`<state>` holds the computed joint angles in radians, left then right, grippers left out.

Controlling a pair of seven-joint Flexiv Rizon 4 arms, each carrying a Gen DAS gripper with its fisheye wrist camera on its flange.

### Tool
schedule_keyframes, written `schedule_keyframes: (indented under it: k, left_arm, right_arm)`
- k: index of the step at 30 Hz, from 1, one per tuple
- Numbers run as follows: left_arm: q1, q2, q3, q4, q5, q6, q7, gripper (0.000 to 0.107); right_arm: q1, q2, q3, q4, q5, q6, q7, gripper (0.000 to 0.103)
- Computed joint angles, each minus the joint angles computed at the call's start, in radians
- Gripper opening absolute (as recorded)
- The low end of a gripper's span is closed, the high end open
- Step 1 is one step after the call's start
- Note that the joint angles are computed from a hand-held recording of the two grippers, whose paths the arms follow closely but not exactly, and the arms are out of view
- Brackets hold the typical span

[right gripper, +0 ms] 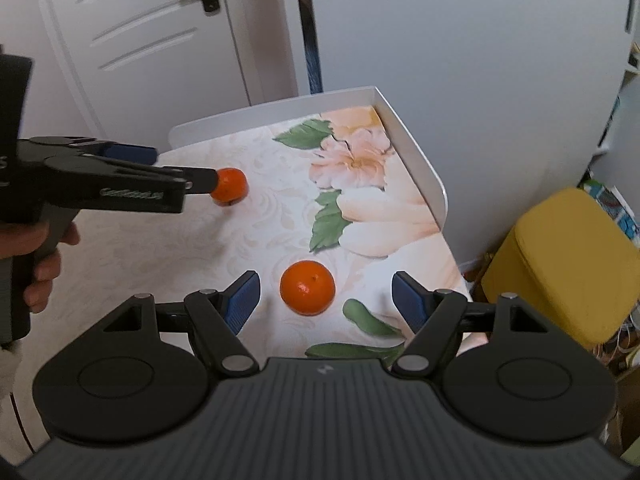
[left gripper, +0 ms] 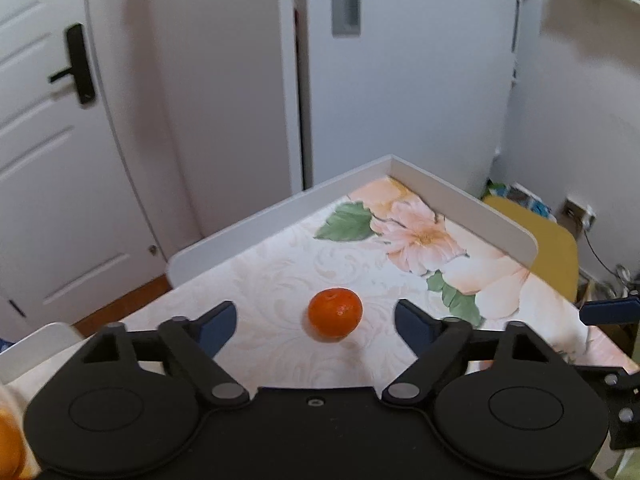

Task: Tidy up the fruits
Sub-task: 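Reach both tools to the mandarin oranges on the table, then close the left tool on a mandarin while the right tool grasps another mandarin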

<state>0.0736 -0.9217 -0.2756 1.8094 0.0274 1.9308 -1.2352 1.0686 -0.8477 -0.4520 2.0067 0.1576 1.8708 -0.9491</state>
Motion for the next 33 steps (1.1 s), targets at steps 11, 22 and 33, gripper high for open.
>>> schedule_keyframes:
  k: [11,22,33]
  left_arm:
    - [0.102,-0.109,-0.144,-0.115,0.021,-0.14,0.15,0.065]
    - [0.135,-0.13,-0.192,-0.114,-0.01,-0.16,0.255,0.042]
    - [0.126,-0.064,-0.115,-0.014,-0.009,-0.094,0.231,0.042]
  right_arm:
    - [0.074,-0.052,-0.073,-0.035,-0.014,-0.073,0.141,0.085]
    - [0.084,-0.076,-0.094,-0.054,-0.069,-0.097,0.217,0.071]
    - [0.086,-0.099,-0.104,-0.063,-0.097,-0.102,0.249,0.057]
